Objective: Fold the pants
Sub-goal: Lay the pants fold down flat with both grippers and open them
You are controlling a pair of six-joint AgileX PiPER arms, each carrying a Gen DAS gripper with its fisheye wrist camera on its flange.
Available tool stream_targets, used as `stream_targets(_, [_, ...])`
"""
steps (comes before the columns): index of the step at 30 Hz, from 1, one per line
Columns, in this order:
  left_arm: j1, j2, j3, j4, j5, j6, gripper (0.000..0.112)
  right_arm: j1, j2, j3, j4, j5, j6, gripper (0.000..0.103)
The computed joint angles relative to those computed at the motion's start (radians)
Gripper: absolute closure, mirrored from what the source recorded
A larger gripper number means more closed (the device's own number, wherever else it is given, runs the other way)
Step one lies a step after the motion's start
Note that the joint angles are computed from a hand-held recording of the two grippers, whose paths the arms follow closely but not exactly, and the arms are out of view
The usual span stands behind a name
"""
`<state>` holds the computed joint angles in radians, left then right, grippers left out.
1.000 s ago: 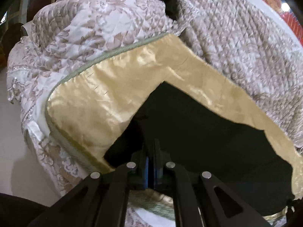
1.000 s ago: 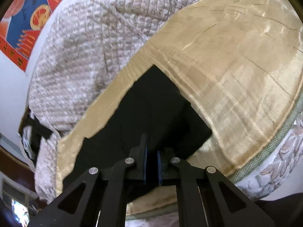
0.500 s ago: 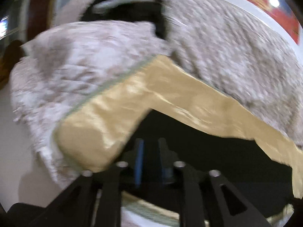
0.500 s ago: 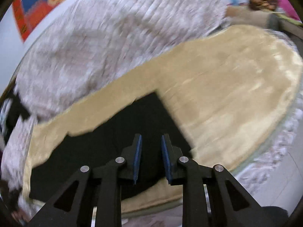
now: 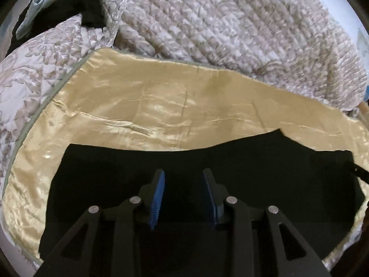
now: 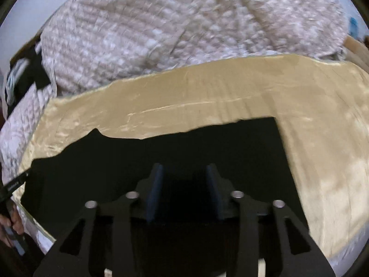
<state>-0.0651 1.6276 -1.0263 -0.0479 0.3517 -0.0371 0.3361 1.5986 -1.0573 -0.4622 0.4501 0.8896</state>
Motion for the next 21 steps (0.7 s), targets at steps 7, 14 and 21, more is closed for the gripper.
stream_targets(7, [0.009, 0.062, -0.026, 0.162, 0.002, -0.179, 0.076, -0.058, 0.083, -0.026, -0.123, 0.005, 0.154, 0.061])
stream_targets(14, [0.021, 0.065, -0.022, 0.376, 0.011, -0.396, 0.076, -0.035, 0.103, -0.052, -0.250, 0.082, 0.263, 0.061])
stream_targets(21, [0.020, 0.020, 0.030, 0.453, -0.019, -0.470, 0.076, -0.041, 0.060, 0.000, -0.273, 0.004, 0.322, 0.061])
